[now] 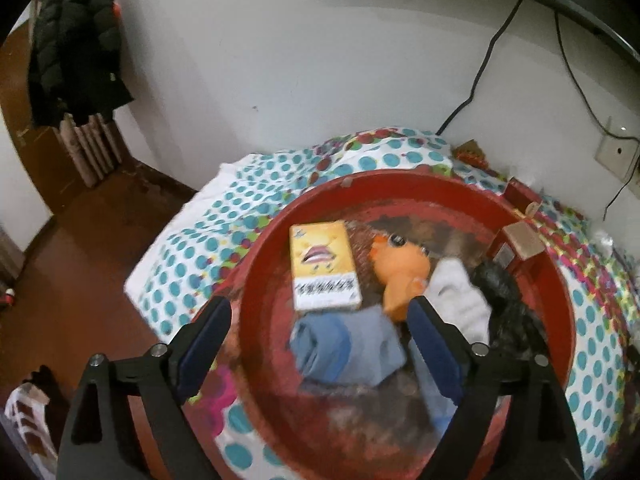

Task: Organize objects
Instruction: 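Carry the white folded cloth into the red tray and release it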

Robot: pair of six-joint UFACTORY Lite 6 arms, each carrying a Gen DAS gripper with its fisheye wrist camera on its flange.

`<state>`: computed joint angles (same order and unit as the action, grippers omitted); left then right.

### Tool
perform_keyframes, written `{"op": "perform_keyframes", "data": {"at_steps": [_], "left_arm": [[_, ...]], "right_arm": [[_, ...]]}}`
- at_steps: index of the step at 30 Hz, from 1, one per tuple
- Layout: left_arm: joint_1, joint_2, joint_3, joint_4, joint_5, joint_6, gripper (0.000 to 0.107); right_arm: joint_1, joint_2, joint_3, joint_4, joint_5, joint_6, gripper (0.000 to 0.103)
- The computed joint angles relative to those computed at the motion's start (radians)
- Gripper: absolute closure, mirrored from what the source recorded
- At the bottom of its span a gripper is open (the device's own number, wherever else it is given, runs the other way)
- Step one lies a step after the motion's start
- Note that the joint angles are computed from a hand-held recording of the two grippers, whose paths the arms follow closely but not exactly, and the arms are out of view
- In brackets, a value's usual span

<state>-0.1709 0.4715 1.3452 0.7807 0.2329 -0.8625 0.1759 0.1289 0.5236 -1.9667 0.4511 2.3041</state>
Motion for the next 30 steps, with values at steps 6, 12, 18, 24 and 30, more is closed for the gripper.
{"op": "perform_keyframes", "data": {"at_steps": [6, 12, 18, 24, 30], "left_arm": [[-0.005, -0.109, -0.18, 0.2, -0.051, -0.215, 0.017], [-0.034, -0.15, -0.257, 0.425, -0.046, -0.43, 0.016], [-0.029, -0.174, -0.286, 0.553, -0.063, -0.548, 0.012], [-0.005, -0.166, -0.284, 0.553, -0.085, -0.538, 0.011], [0.021, -0.152, -0.282, 0.621, -0.105, -0.611, 0.011]], "right_arm": [[0.068, -0.038, 0.048, 0.207, 0.001, -0.128, 0.063], [0.205, -0.075, 0.17, 0.459, -0.006, -0.349, 0.063], [0.357, 0.014, 0.395, 0.659, 0.01, -0.539, 0.063], [0.439, 0.188, 0.637, 0.778, 0.013, -0.668, 0.063], [0.488, 0.403, 0.928, 0.943, 0.037, -0.869, 0.063]]}}
